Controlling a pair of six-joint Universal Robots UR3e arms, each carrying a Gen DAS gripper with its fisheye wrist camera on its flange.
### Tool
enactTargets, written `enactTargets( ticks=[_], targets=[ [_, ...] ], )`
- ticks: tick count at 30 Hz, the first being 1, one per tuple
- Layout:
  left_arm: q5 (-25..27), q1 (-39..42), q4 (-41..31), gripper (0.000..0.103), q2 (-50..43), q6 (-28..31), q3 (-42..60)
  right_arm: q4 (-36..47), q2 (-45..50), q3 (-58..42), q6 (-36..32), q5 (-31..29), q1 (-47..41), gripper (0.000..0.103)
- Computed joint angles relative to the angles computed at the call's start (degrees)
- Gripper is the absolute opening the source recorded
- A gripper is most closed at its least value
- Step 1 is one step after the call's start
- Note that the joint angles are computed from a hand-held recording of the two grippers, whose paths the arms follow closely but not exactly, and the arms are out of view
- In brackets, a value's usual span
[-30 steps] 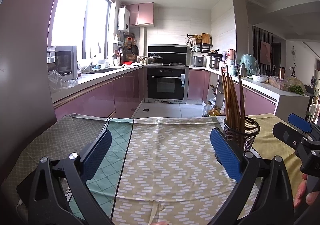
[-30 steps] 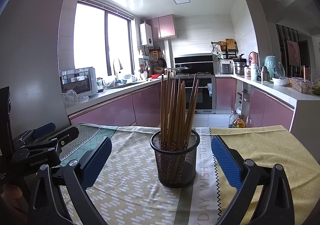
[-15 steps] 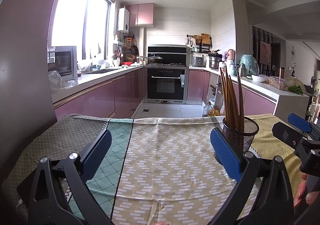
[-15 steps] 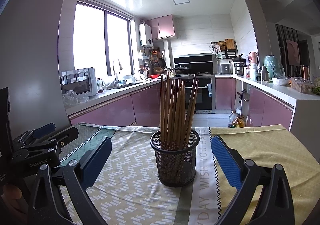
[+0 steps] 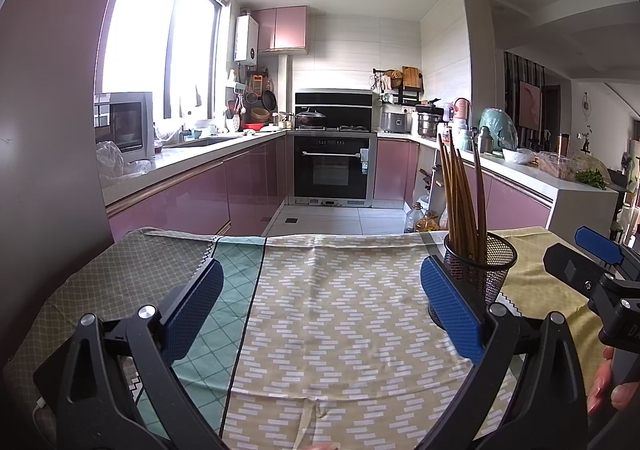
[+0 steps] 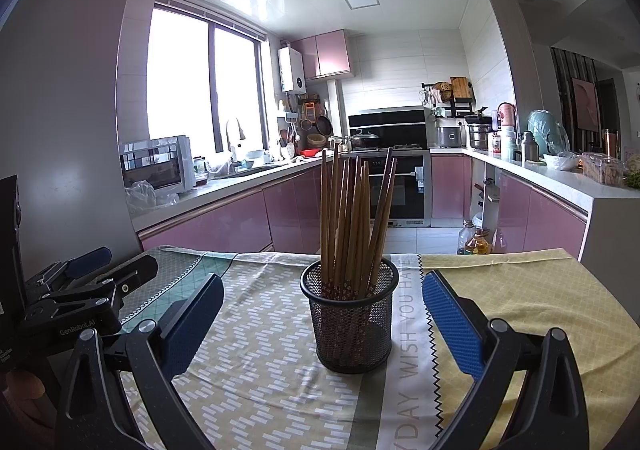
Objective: Organize utensils
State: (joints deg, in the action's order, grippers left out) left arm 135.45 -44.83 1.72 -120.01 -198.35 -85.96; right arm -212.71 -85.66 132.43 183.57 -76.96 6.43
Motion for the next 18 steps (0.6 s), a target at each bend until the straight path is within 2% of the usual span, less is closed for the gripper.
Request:
enactTargets(
  ticks=[18],
  targets=[
    [-0.2,-0.04,-0.55,0.097,-0.33,-0.13,0.44,-0.35,0.58,-0.15,0.23,0.1,-0.05,0.096]
  ],
)
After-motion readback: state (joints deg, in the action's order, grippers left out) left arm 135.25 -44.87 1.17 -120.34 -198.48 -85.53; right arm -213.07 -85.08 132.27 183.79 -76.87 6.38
